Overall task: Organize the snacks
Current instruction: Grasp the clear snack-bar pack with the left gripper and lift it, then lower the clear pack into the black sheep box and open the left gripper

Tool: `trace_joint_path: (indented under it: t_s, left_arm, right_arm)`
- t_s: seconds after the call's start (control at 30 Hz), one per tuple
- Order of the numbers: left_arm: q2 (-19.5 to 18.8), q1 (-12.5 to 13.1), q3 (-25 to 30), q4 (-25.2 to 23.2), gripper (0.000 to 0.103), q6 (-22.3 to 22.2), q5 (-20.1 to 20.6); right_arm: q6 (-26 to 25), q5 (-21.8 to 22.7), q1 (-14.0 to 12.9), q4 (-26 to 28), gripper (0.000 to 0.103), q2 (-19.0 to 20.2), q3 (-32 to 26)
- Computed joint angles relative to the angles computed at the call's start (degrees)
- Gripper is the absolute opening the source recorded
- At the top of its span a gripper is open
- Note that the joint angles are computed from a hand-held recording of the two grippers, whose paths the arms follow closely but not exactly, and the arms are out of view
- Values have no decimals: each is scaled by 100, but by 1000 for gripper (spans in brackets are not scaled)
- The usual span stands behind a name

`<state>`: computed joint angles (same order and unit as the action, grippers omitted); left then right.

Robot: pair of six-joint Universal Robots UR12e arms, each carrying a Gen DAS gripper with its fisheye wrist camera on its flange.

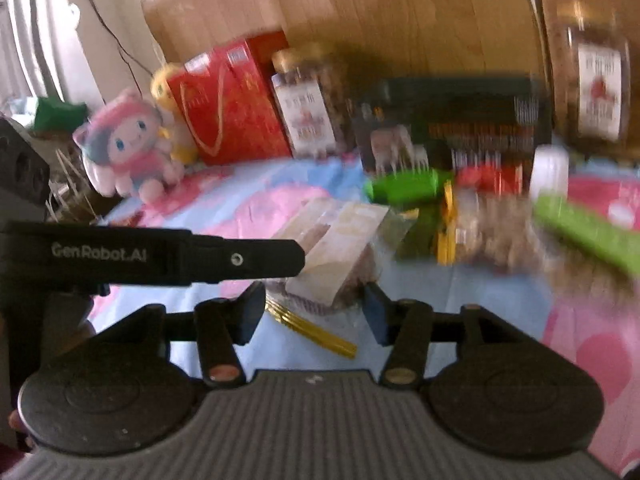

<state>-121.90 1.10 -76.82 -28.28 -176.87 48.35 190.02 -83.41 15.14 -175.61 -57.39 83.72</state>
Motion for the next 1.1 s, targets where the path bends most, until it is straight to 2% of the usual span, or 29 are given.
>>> trace_joint_path:
  t_s: [0.13,0.23,0.33,0.43,0.53,0.63,0.67,0.77,0.83,0.93,1.03,1.1]
  left_arm:
    - [-249,-123,591,408,42,-181,132]
    - [-720,-277,1433,351,42,-393,234]
    - [-1404,-449,2675,-337,43,-485,335]
    - [-2149,-572,4142,-1640,42,-678,424]
    - [-2549,-667,4854,-2135,43,-625,610]
    - [-2800,-710,5295,-2509,43,-671,701]
    - [-2856,-726,5392,-2602,43,-657,743]
    - [-2842,-766,5332,-2602,43,-569,954]
    - [-2711,-750,5076,-2397,43,-583,905]
    - [-2299,-686,4287,-1567,43,-697,671]
    - [-1685,-559,3093,-356,46,-788,269]
    - [-1276,-464,2259,353,46,-842,28]
  right_arm:
    - [-499,-316,15,-525,56,151,-319]
    - [-390,-417,-110,-561,56,388,-837]
    - [-348,-714,-233,-314,56,702,-1470]
    - [99,-704,-429,448,56,985,-2125]
    - [346,-502,-601,995,56,1231,-2633]
    - [75,-542,-666,1323,60,1460,-3036]
    - [-47,-613,-646,1269,63,1439,-2936]
    - [-266,-657,-669,1217,66,1522,-3006]
    - [-271,-656,-696,1023,66,1511,-2965]
    - [-443,-676,-716,528,66,1258,-2510]
    - [-499,-645,-796,-386,65,840,-1721]
    - [-364,-823,-838,-1010,65,493,-1052]
